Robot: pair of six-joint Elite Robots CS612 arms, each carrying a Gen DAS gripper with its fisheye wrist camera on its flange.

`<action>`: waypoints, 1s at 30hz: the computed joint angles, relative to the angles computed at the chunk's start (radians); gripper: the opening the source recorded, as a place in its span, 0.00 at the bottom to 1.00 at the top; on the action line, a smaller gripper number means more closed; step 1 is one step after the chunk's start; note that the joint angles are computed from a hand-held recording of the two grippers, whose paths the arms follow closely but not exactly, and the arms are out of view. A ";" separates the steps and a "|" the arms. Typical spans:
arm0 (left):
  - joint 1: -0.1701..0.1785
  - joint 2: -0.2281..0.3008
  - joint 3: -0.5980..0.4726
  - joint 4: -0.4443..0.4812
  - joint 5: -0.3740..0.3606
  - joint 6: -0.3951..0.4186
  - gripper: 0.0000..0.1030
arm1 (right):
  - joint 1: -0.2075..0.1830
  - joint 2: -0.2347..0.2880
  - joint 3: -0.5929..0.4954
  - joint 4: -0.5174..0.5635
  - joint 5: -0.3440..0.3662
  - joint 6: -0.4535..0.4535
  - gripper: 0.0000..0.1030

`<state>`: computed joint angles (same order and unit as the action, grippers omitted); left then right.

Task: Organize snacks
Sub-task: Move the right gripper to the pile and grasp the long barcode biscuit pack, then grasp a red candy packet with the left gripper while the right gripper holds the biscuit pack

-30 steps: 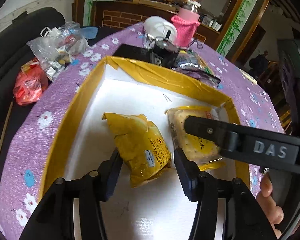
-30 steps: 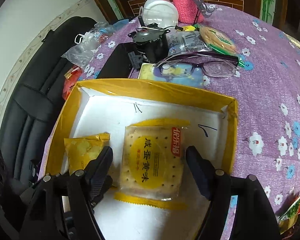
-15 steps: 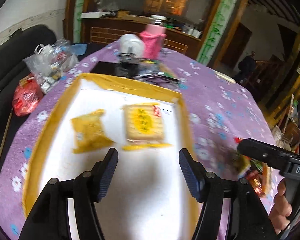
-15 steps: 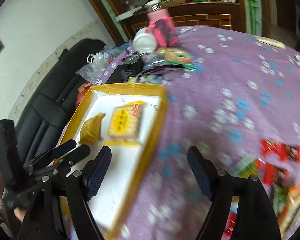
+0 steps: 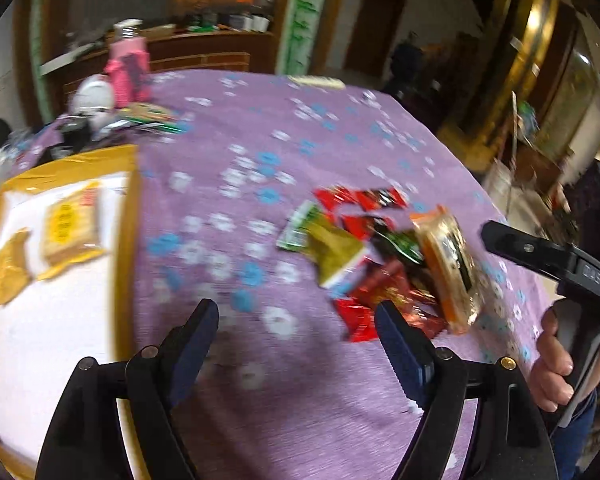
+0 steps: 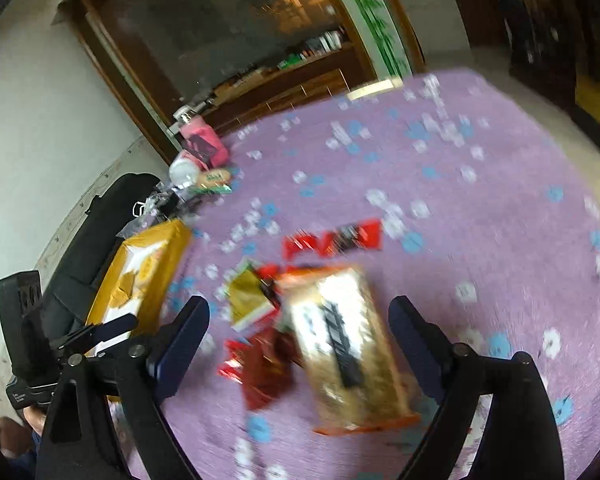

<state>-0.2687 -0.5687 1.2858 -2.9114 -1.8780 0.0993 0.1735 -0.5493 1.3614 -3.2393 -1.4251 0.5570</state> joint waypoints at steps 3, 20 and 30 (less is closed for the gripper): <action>-0.012 0.012 -0.015 0.035 -0.031 0.009 0.81 | -0.011 0.001 -0.002 0.028 0.023 0.015 0.88; -0.027 0.022 0.011 0.019 -0.086 0.113 0.81 | 0.049 0.019 -0.097 0.356 -0.195 -0.172 0.62; -0.024 0.004 0.026 0.006 -0.114 0.089 0.81 | 0.032 0.001 -0.049 0.255 -0.214 -0.060 0.55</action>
<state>-0.2929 -0.5650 1.3114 -2.9054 -1.9918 0.1879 0.2050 -0.5480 1.3127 -2.9845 -1.6387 0.4969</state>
